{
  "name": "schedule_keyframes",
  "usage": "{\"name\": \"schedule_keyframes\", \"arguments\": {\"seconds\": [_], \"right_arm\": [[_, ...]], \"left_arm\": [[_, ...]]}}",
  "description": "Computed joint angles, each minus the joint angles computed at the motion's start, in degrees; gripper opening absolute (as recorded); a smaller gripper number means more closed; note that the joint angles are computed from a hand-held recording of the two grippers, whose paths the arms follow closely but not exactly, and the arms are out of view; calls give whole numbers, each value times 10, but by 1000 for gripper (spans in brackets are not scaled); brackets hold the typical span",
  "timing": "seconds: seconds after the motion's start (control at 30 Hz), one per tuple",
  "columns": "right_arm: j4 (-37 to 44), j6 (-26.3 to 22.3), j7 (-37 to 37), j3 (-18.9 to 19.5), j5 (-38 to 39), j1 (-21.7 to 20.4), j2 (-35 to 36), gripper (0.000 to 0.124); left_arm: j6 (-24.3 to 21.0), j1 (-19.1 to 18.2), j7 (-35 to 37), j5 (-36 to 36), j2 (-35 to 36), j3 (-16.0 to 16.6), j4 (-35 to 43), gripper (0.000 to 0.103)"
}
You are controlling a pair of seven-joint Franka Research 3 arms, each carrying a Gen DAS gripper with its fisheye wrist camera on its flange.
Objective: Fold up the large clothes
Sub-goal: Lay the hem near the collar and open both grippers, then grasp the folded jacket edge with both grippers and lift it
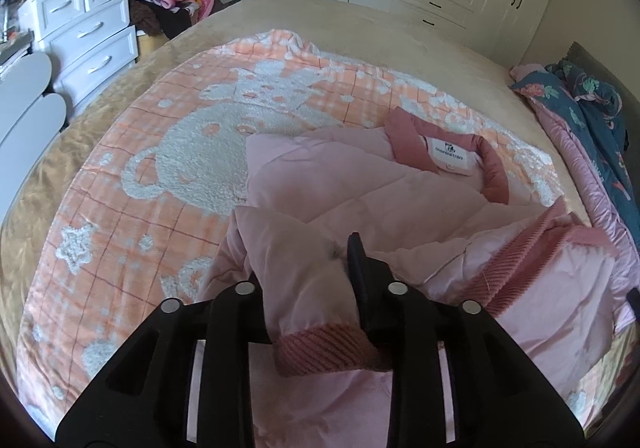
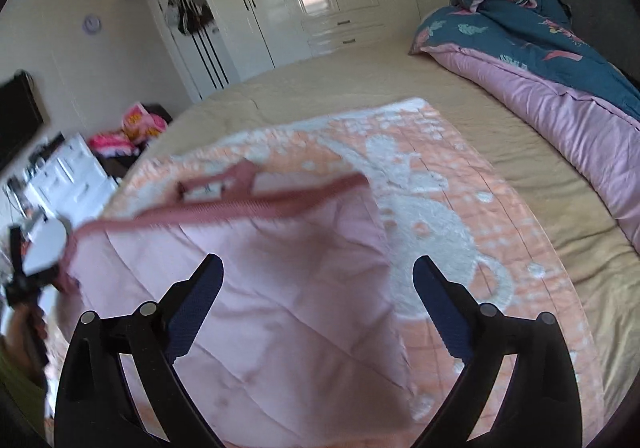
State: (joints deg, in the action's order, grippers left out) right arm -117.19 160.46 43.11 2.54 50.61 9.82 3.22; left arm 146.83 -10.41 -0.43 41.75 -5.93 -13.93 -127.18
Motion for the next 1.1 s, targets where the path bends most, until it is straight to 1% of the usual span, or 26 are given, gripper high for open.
{"name": "schedule_keyframes", "arguments": {"seconds": [0.07, 0.1, 0.17, 0.2, 0.23, 0.27, 0.3, 0.4, 0.47, 0.5, 0.53, 0.57, 0.63, 0.67, 0.7, 0.77, 0.93, 1.1], "right_arm": [[-5, -8, 6, -3, -5, -3, 1, 95], [-10, -9, 2, -3, -2, -5, -1, 95], [-16, -16, -6, -5, 8, -8, -4, 95], [-20, -13, -10, -4, 12, -7, -6, 95], [-23, -15, -14, -5, 14, -7, -7, 95], [-26, -15, -13, -5, 12, -7, -10, 95], [-28, -16, -13, -6, 10, -6, -12, 95], [-35, -14, -21, -7, 10, -4, -21, 95], [-39, -13, -35, -8, 20, -3, -26, 95], [-42, -13, -37, -9, 22, -2, -31, 95], [-45, -12, -41, -10, 26, -1, -35, 95], [-48, -12, -43, -11, 28, 0, -39, 95], [-53, -12, -54, -14, 36, 2, -47, 95], [-58, -9, -57, -15, 37, 4, -53, 95], [-61, -7, -59, -17, 37, 5, -57, 95], [-68, -5, -75, -21, 49, 8, -66, 95], [-88, 6, -107, -29, 57, 15, -84, 95], [-100, 5, -104, -30, 30, 19, -85, 95]], "left_arm": [[1, -1, -3, -4, -11, -1, -5, 27], [3, -1, -5, -4, -17, -2, -8, 30], [3, -2, -5, -7, -26, -4, -11, 33], [9, -1, -6, -8, -30, -4, -14, 40], [29, 1, -9, -8, -38, -3, -22, 57], [47, 3, -15, -4, -45, -4, -29, 64], [53, 6, -19, 2, -51, -8, -31, 69], [47, 7, -14, 5, -64, -18, -29, 73], [52, 10, -26, 11, -77, -24, -35, 79], [42, 12, -32, 18, -85, -30, -35, 85], [28, 14, -36, 29, -91, -38, -33, 89], [11, 15, -40, 40, -99, -45, -30, 90], [-10, 15, -47, 58, -119, -54, -32, 91], [-18, 14, -44, 59, -125, -56, -33, 91], [-36, 12, -41, 62, -136, -60, -35, 91], [-55, 11, -39, 67, -151, -64, -42, 94], [-102, 1, -22, 57, -186, -71, -77, 94], [-94, -10, -19, 26, -199, -65, -126, 94]]}}
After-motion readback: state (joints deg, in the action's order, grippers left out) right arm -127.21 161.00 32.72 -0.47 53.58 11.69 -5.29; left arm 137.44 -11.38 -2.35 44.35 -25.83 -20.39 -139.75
